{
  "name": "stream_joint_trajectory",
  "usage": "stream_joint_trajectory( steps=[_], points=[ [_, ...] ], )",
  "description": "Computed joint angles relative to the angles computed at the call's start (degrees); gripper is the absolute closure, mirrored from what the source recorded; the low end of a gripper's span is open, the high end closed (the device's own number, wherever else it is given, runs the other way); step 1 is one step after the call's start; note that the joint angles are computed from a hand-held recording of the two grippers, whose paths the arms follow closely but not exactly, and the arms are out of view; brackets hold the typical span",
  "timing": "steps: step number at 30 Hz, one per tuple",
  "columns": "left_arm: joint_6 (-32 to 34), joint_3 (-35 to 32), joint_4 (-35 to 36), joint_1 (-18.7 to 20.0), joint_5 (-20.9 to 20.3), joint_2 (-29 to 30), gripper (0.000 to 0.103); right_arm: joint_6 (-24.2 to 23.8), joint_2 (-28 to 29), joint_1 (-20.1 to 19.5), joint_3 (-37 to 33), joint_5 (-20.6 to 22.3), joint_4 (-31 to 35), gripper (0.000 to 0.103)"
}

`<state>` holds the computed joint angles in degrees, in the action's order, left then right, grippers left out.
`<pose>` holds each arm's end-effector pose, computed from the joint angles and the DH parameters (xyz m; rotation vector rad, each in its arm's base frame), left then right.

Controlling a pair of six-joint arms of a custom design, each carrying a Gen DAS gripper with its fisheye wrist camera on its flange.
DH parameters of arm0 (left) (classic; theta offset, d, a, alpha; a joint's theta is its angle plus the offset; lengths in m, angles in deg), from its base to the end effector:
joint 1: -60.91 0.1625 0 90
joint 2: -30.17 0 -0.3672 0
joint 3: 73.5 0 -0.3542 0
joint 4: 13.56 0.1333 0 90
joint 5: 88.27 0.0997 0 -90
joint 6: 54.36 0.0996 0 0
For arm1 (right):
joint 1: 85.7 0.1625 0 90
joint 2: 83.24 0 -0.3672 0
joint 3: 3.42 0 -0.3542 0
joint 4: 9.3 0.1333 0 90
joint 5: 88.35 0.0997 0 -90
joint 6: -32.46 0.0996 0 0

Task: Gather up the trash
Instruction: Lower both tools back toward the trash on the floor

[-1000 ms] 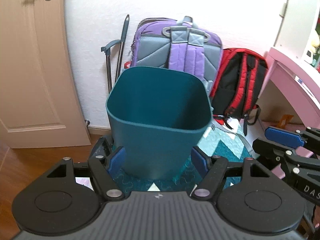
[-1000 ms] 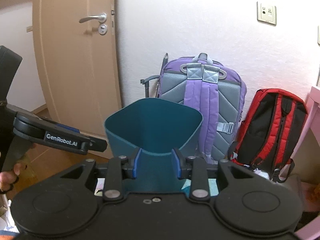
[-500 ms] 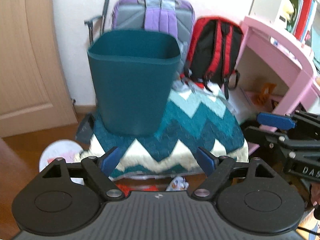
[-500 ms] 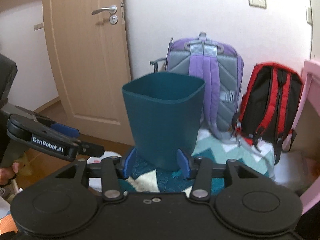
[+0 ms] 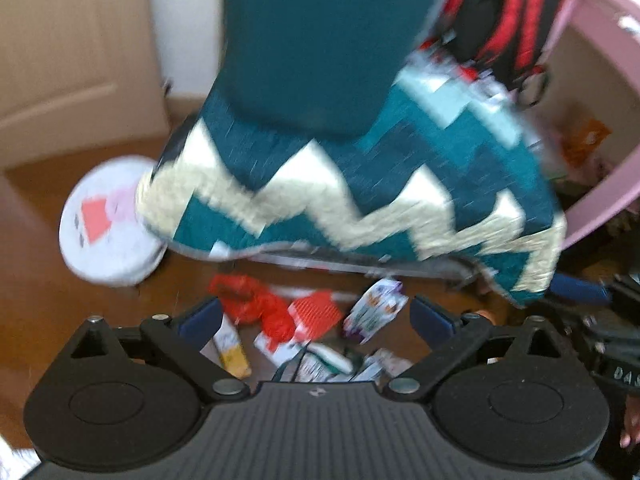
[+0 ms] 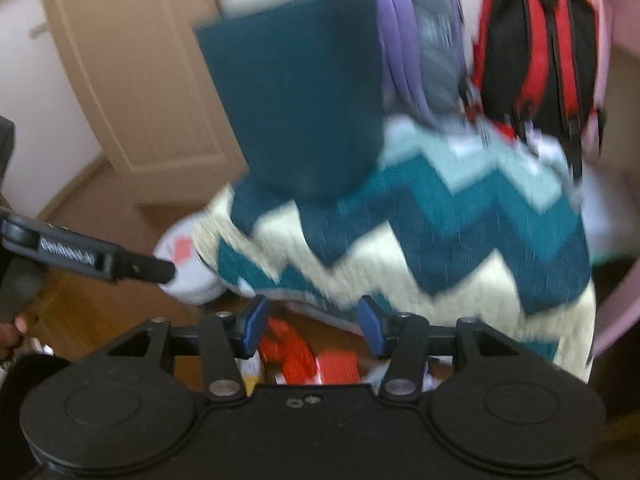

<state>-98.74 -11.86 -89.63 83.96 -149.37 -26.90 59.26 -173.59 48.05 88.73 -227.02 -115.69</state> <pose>-0.4991 -0.4095 0.3282 0.6108 2.5080 -0.3119 0.3637 -0.2953 0.4800 0.2198 -2.4336 0.8921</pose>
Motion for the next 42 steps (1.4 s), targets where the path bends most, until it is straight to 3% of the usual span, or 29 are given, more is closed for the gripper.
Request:
stream_joint_trajectory(
  steps=[7, 14, 23, 30, 37, 42],
  points=[
    [-6.98, 9.92, -2.01, 5.57, -3.31, -0.65, 0.003, 3.32, -5.50, -8.73, 12.12, 6.13, 0.03, 0.053],
    [-10.25, 16.27, -6.42, 10.23, -4.02, 1.26, 0.003, 7.43, -8.07, -19.18, 20.21, 10.95, -2.75, 0.053],
    [0.71, 21.96, -12.70, 10.96, -8.50, 7.88, 0.003, -4.12, -7.37, -32.19, 26.24, 12.01, -1.19, 0.053],
    [0.58, 25.42, -16.27, 13.49, -16.15, 14.09, 0.003, -9.69, -6.10, -39.91, 31.82, 13.35, -6.05, 0.053],
    [-3.05, 28.17, -19.09, 16.71, -19.28, 17.43, 0.003, -15.96, -2.05, -43.58, 36.02, 9.63, -9.81, 0.054],
    [-2.88, 29.94, -22.21, 18.28, -20.83, 19.05, 0.003, -21.55, 1.26, -45.16, 38.59, 8.72, -17.17, 0.054]
  ],
)
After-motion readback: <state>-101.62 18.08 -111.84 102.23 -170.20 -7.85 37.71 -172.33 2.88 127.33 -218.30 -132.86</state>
